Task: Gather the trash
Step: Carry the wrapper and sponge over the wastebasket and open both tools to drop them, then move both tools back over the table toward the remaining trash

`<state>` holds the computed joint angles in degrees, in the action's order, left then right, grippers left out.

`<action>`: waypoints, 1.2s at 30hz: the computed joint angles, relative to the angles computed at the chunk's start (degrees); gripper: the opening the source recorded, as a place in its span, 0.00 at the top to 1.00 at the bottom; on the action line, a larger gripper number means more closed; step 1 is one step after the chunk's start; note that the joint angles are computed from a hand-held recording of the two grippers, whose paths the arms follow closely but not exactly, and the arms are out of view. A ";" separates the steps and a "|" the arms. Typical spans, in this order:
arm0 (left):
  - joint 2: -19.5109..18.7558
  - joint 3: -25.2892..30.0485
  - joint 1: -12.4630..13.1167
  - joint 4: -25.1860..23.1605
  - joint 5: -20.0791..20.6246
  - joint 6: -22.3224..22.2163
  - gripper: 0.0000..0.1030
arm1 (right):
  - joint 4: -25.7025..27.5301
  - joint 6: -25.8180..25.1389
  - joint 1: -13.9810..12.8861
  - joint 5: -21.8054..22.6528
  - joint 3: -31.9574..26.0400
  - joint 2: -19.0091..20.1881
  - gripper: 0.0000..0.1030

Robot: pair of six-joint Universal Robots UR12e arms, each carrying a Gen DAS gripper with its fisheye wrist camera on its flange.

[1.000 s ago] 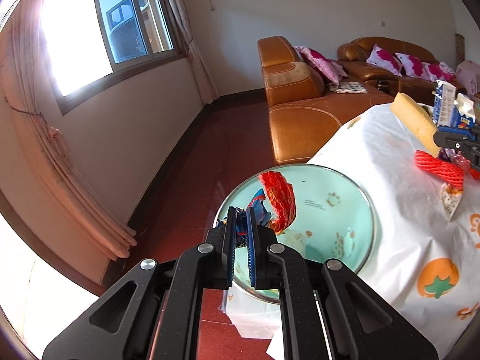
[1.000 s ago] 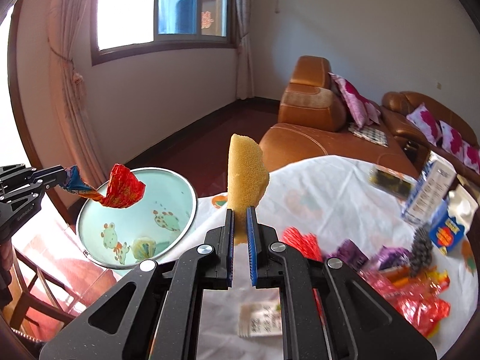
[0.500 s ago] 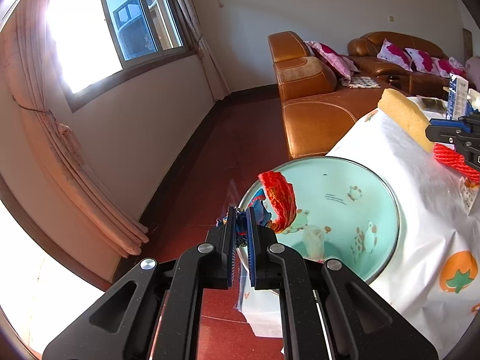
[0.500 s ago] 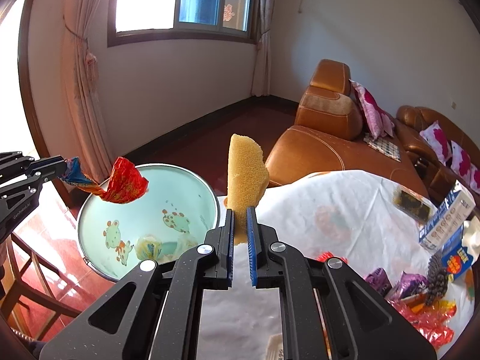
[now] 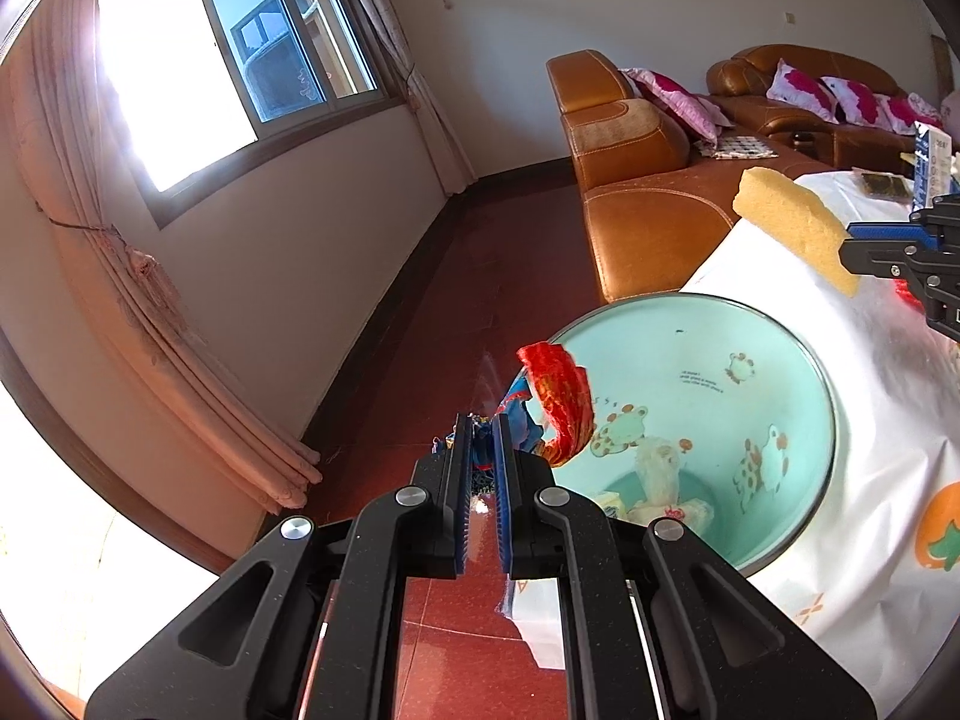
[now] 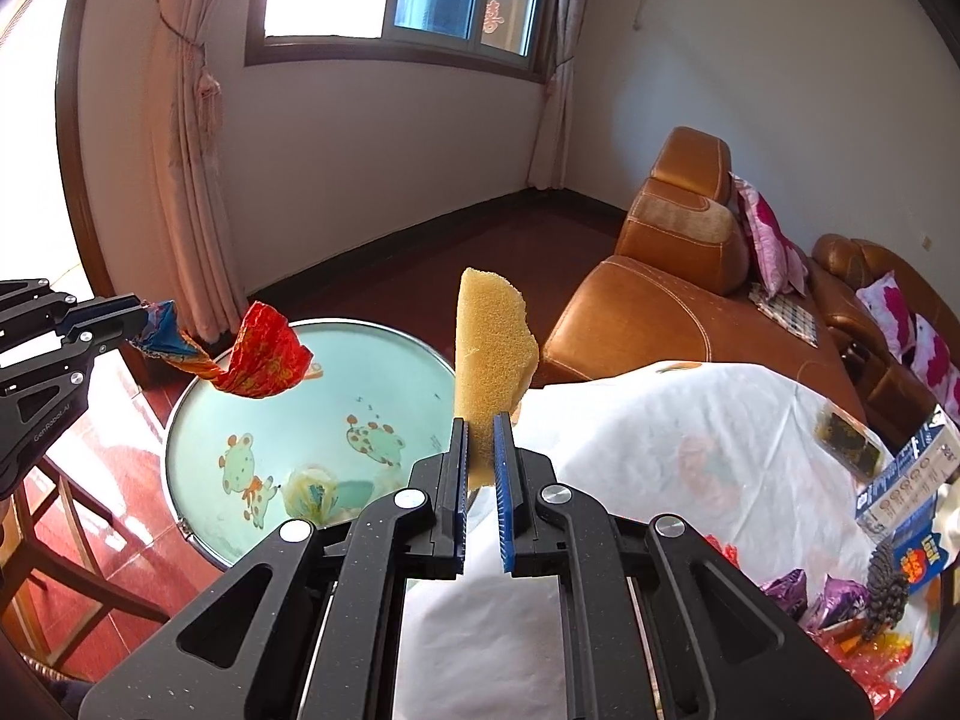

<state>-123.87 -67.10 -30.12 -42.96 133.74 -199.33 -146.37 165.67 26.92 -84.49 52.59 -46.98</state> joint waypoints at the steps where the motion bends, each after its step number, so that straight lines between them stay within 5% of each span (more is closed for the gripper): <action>1: 0.05 -0.08 0.01 -0.01 0.08 0.08 0.94 | 0.16 -0.15 0.04 -0.01 -0.12 0.08 0.91; 20: 0.04 0.11 0.22 -0.75 -0.86 -0.96 0.90 | 2.79 -2.46 0.75 1.96 -1.27 0.71 0.90; 23: 0.13 -0.09 0.24 -0.35 -1.28 -0.52 0.88 | 3.04 -2.68 0.72 2.83 -1.24 0.73 0.68; 27: 0.07 -0.15 0.08 0.48 -0.70 -0.59 0.61 | 3.27 -2.31 0.68 2.97 -1.10 0.72 0.65; 29: 0.08 -0.17 0.07 0.58 -0.66 -0.71 0.60 | 3.04 -2.11 0.65 2.95 -0.79 0.59 0.62; 33: 0.01 -0.13 -0.08 0.74 0.37 -1.29 0.41 | 2.41 -0.77 0.34 3.15 -0.23 0.25 0.55; 36: 0.12 -0.17 -0.16 1.01 0.06 -1.42 0.40 | 1.31 0.09 0.07 2.79 1.26 -0.71 0.55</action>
<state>-123.75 -67.27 -30.29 -41.96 133.80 -200.75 -145.05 165.76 26.98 -81.70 53.86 -47.69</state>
